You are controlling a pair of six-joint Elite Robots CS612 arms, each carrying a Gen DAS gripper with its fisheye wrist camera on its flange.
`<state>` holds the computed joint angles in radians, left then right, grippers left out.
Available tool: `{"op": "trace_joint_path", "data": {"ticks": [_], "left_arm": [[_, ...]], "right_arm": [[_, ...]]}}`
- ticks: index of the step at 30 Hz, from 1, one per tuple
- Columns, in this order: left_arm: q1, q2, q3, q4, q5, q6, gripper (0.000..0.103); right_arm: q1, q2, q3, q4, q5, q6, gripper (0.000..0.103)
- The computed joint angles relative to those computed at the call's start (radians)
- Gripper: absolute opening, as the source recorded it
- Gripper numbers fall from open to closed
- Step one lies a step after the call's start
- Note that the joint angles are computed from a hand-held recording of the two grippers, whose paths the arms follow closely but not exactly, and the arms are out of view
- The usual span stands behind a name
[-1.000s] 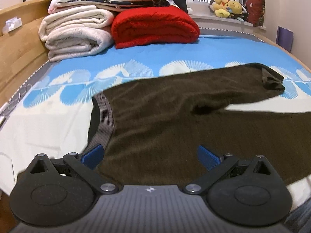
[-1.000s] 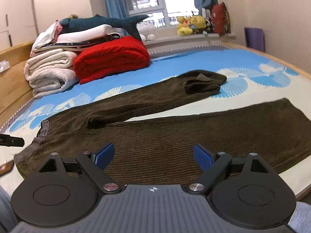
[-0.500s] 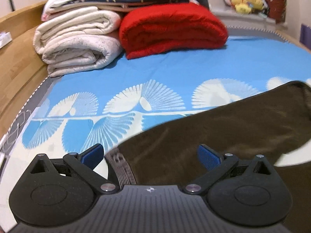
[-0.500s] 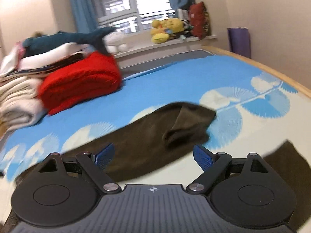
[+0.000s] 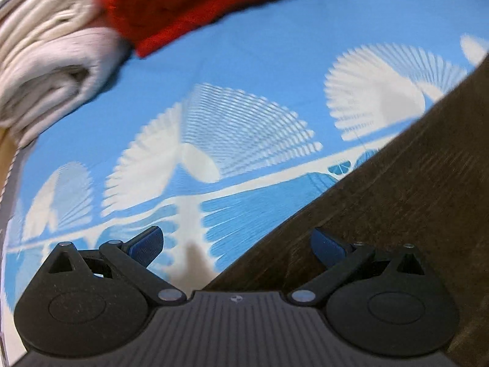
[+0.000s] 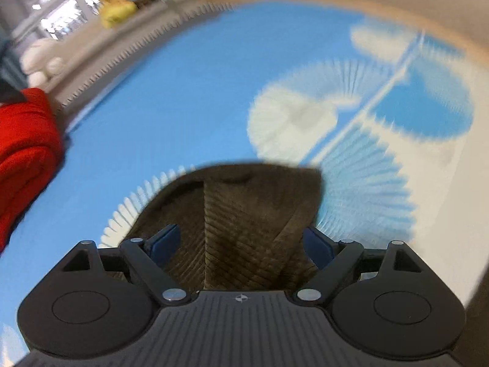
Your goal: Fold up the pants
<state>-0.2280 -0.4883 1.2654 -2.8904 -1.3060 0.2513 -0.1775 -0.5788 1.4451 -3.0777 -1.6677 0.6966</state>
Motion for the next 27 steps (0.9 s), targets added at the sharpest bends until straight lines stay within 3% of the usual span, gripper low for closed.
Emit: {"op": "trace_joint_path", "data": {"ticks": [4, 5, 6, 7, 8, 9, 10, 12, 16, 20, 22, 25, 27], "left_arm": [[-0.006, 0.021, -0.008, -0.038, -0.028, 0.027, 0.1], [-0.003, 0.019, -0.009, -0.029, -0.055, 0.024, 0.088], [0.008, 0.01, -0.009, 0.002, -0.124, 0.01, 0.051], [0.015, -0.001, -0.011, 0.044, -0.187, 0.0, 0.026], [0.016, -0.01, -0.001, 0.048, -0.209, -0.005, 0.02], [0.009, -0.016, 0.016, 0.01, -0.188, 0.01, 0.003], [-0.001, -0.022, 0.031, -0.011, -0.148, 0.033, 0.002], [-0.013, -0.041, 0.073, -0.069, -0.113, 0.041, 0.002], [-0.008, -0.128, 0.194, -0.185, -0.16, -0.029, 0.002], [-0.018, -0.251, 0.408, -0.347, -0.191, -0.048, 0.002], [-0.025, -0.304, 0.524, -0.416, -0.216, -0.061, 0.002], [-0.035, -0.366, 0.682, -0.414, -0.253, -0.121, 0.0], [-0.045, -0.376, 0.752, -0.401, -0.235, -0.168, 0.0]], "right_arm": [[0.011, 0.059, -0.082, 0.092, -0.049, 0.026, 0.093], [0.017, 0.072, -0.102, 0.109, -0.075, 0.015, 0.094], [0.024, 0.082, -0.117, 0.12, -0.101, 0.003, 0.091], [0.033, 0.089, -0.127, 0.126, -0.14, -0.004, 0.082], [0.041, 0.093, -0.132, 0.122, -0.175, -0.012, 0.074], [0.046, 0.095, -0.133, 0.11, -0.198, -0.029, 0.047], [0.049, 0.096, -0.128, 0.079, -0.202, -0.056, 0.025], [0.05, 0.087, -0.114, 0.045, -0.199, -0.077, 0.019], [0.044, 0.034, -0.037, -0.093, -0.199, -0.072, 0.017], [0.008, -0.074, 0.135, -0.382, -0.104, -0.139, 0.011], [-0.031, -0.14, 0.25, -0.501, -0.01, -0.162, 0.011], [-0.085, -0.213, 0.43, -0.649, 0.043, -0.189, 0.011], [-0.121, -0.242, 0.548, -0.704, 0.03, -0.176, 0.012]]}}
